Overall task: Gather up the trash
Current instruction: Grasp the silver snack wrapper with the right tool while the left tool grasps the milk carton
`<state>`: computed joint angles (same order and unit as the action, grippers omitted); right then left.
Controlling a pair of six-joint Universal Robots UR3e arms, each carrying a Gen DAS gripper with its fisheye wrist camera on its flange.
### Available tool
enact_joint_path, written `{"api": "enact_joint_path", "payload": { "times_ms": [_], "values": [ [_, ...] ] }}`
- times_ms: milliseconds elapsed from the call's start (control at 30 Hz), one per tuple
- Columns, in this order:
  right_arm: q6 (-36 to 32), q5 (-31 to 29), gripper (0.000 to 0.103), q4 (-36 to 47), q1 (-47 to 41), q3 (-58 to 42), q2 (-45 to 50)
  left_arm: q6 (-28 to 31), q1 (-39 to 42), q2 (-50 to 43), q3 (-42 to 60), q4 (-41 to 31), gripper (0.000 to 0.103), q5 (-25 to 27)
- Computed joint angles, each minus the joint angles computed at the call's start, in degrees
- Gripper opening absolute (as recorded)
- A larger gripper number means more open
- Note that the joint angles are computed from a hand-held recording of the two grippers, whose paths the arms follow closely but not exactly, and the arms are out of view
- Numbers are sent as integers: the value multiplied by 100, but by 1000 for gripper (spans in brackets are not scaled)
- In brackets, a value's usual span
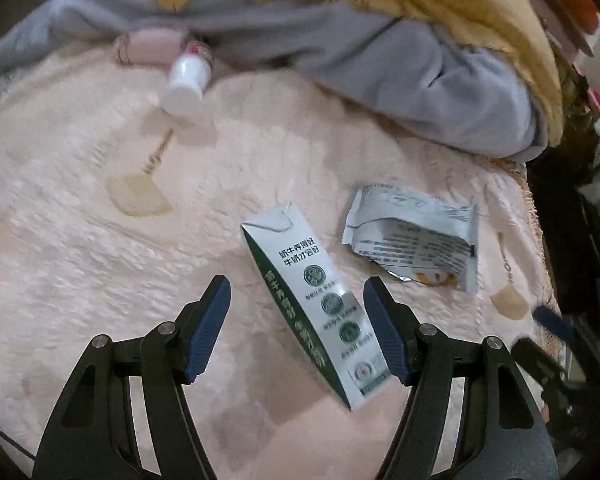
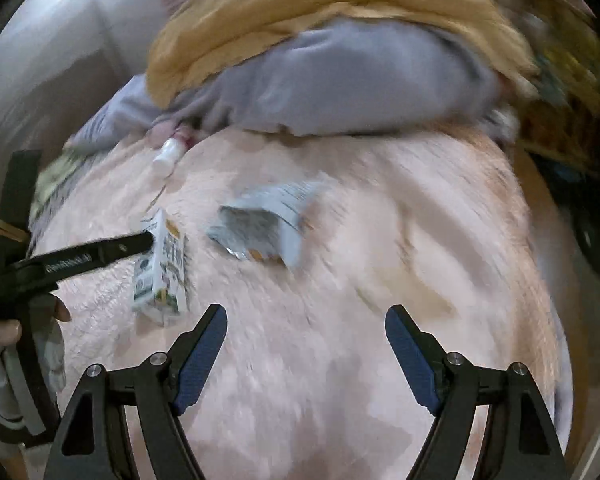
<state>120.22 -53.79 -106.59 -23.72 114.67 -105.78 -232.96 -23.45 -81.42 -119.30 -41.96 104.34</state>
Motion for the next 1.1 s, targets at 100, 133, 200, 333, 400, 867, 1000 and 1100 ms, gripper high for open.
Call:
{"api": "enact_joint_path", "payload": {
  "times_ms": [100,133,200,333,400,867,1000,1100],
  "values": [
    [403,-309,79,-947,1015,-583,971,242,231,-230,-128,373,68,-327],
    [466,-464,79,-1209,1331,-823,1296,360,348,-246,-211,485,68,-488],
    [552,-801,79,-1620,1830,-1259,1856,660,543,-245,-327,552,68,-815],
    [402,-1290,79,-1952,2577,-2122,2796,1205,747,9,-534,306,55,-1072],
    [286,-1579,79,-2107,2886,-2425,3175,1309,814,196,-656,204,55,-1100],
    [320,-1030,50,-1957,1994,-739,1938,1256,427,549,-928,585,41,-1057],
    [130,-378,50,-1359,869,361,299,957,-223,441,-519,409,41,-668],
    [-353,0,50,-26,-249,589,-781,726,-737,152,-54,182,41,-349]
  ]
}}
